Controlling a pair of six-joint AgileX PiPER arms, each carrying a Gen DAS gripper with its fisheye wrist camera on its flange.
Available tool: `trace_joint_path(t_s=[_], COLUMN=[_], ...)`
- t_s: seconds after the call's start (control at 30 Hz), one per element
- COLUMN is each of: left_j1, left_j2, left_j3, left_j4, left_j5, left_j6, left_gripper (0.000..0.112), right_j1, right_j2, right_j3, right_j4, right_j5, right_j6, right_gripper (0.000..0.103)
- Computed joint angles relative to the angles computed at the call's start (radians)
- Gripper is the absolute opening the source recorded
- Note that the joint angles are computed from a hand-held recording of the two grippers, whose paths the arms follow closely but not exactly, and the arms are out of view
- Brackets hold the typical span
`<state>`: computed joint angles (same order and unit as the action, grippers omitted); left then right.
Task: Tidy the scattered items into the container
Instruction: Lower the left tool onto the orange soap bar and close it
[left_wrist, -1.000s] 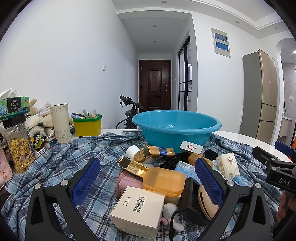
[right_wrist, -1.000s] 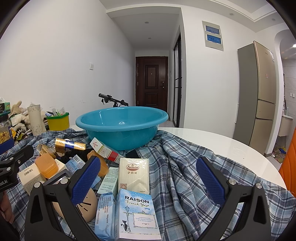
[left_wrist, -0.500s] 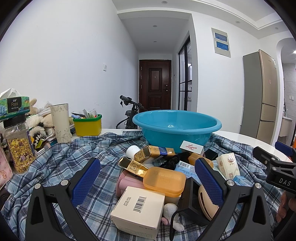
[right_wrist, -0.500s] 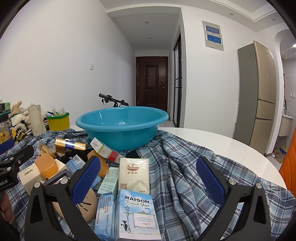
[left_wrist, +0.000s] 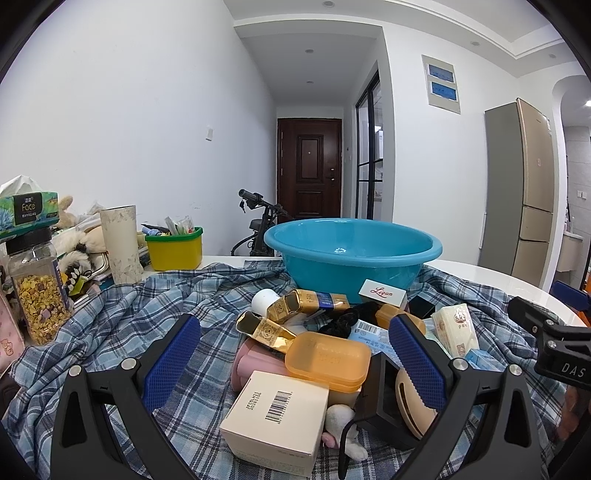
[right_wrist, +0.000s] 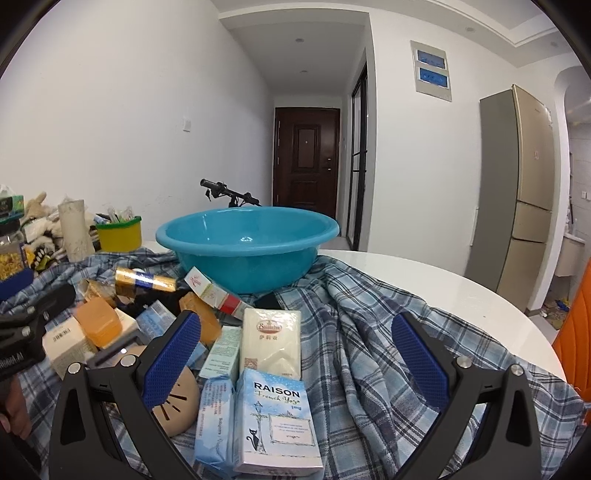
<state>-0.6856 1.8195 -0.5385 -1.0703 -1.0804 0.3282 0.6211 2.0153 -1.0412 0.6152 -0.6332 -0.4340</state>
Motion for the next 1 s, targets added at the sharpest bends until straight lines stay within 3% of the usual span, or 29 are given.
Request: trace_joint_path(t_s=[0.1, 0.23, 0.33, 0.5, 0.63, 0.73, 0.9, 1.0], left_j1=[0.009, -0.026, -0.007, 0.101, 0.164, 0.184, 0.212, 0.243], left_j2=[-0.007, -0.031, -0.084, -0.193, -0.236, -0.243, -0.241, -0.244], left_j3=[0.012, 0.000, -0.005, -0.035, -0.058, -0.096, -0.137, -0.162], left_j4=[0.031, -0.037, -0.052, -0.111, -0.141, -0.252, -0.377, -0.435], left_j5=[0.006, 0.016, 0.103, 0.355, 0.489, 0.545, 0.588, 0.665], left_j6=[-0.001, 0.096, 0.148, 0.279, 0.380, 0.524, 0.667, 0.761], left_gripper=[0.103, 0.103, 0.103, 0.103, 0.103, 0.103, 0.103, 0.103], right_j1=[0.001, -0.007, -0.007, -0.017, -0.054, -0.078, -0.105, -0.117], right_j2=[-0.018, -0.048, -0.068, -0.087, -0.079, -0.076, -0.093, -0.108], right_j3=[-0.005, -0.018, -0.019, -0.026, -0.060, -0.090, -0.121, -0.131], right_j4=[0.044, 0.065, 0.092, 0.108, 0.079, 0.107, 0.290, 0.418], right_j5=[0.016, 0.073, 0.103, 0.157, 0.265, 0.348, 0.440, 0.480], right_j6=[-0.035, -0.089, -0.145, -0.175, -0.132, -0.146, -0.319, -0.452], right_gripper=[0.103, 0.103, 0.103, 0.103, 0.103, 0.103, 0.103, 0.103])
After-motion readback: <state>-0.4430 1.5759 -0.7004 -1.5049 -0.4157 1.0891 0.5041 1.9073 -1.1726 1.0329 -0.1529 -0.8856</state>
